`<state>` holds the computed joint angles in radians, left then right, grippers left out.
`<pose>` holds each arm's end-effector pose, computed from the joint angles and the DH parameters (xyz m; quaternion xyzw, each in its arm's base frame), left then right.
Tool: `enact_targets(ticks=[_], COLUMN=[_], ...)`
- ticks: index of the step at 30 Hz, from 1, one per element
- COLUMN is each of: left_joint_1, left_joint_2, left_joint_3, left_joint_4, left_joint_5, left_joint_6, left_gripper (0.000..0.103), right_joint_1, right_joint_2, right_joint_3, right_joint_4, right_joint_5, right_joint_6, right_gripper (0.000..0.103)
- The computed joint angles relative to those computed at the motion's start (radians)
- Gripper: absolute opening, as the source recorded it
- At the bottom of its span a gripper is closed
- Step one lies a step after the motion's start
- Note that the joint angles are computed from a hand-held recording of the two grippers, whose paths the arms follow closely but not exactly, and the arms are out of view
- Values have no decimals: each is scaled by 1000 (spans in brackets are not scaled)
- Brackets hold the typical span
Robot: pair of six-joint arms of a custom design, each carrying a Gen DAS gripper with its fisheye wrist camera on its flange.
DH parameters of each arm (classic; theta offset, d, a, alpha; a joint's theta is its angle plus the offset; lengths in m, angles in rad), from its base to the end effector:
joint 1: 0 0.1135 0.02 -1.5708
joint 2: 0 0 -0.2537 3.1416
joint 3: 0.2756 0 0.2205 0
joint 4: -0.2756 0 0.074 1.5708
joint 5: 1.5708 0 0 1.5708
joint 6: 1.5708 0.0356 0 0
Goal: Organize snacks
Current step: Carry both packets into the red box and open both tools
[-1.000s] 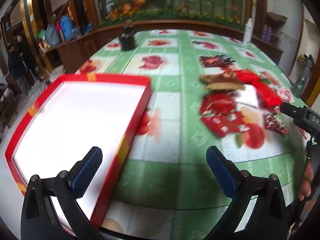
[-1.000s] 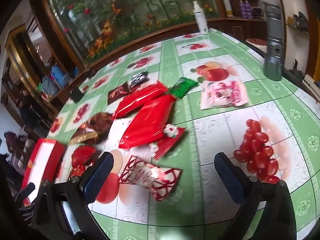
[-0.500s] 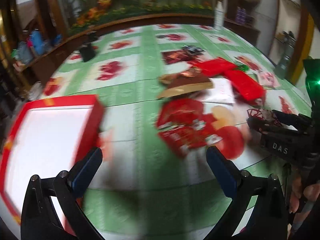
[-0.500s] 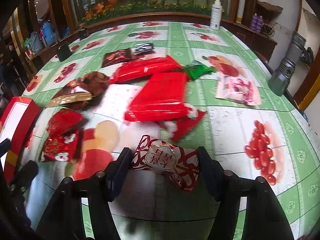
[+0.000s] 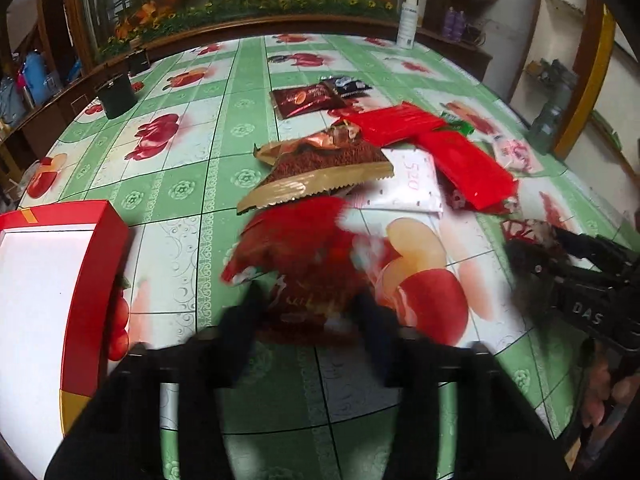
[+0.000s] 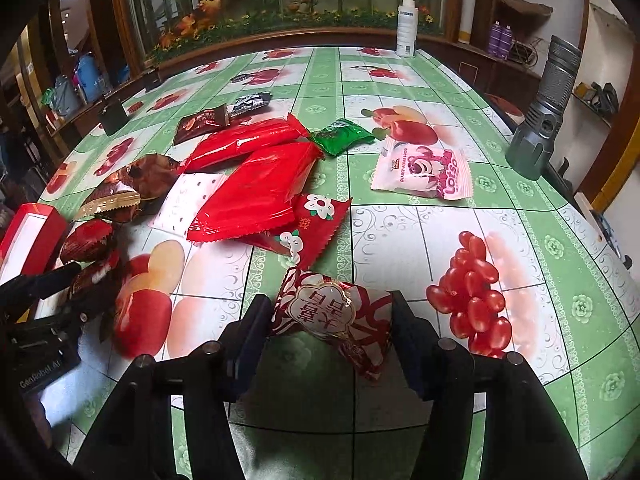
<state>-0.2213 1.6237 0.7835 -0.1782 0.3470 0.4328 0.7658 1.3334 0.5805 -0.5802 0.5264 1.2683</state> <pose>0.2667 -0.0724 0.1574 0.3490 0.8823 -0.1368 0.2846 0.1428 0.1125 0.1570 0.2682 0.9210 -0.0385 0.2799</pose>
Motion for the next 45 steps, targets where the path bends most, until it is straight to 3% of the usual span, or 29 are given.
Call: enact_targets(ticks=[8, 12, 21, 26, 30, 38, 45], left_joint_1=[104, 153, 394, 578, 687, 772, 842], left_joint_2=[16, -25, -205, -200, -147, -2, 59], left_joint_3=[46, 21, -16, 50, 120, 212, 249], left_joint_4=[-95, -138, -315, -420, -412, -292, -264], left_joint_5=[162, 178, 325, 407, 412, 304, 278], left_joint_6=[22, 61, 232, 338, 338, 249, 230], left_gripper=[30, 30, 30, 30, 30, 30, 30], right_joint_1=[11, 26, 109, 124, 168, 199, 210], right_joint_2=[13, 15, 90, 116, 142, 356, 635], right_joint_3=[13, 16, 64, 71, 117, 431, 866], right_joint_4=[-10, 26, 233, 364, 432, 488, 373], right_joint_5=[6, 3, -48, -90, -85, -137, -211], right_joint_6=[9, -19, -156, -187, -232, -366, -469], right_gripper=[60, 59, 46, 46, 46, 46, 51])
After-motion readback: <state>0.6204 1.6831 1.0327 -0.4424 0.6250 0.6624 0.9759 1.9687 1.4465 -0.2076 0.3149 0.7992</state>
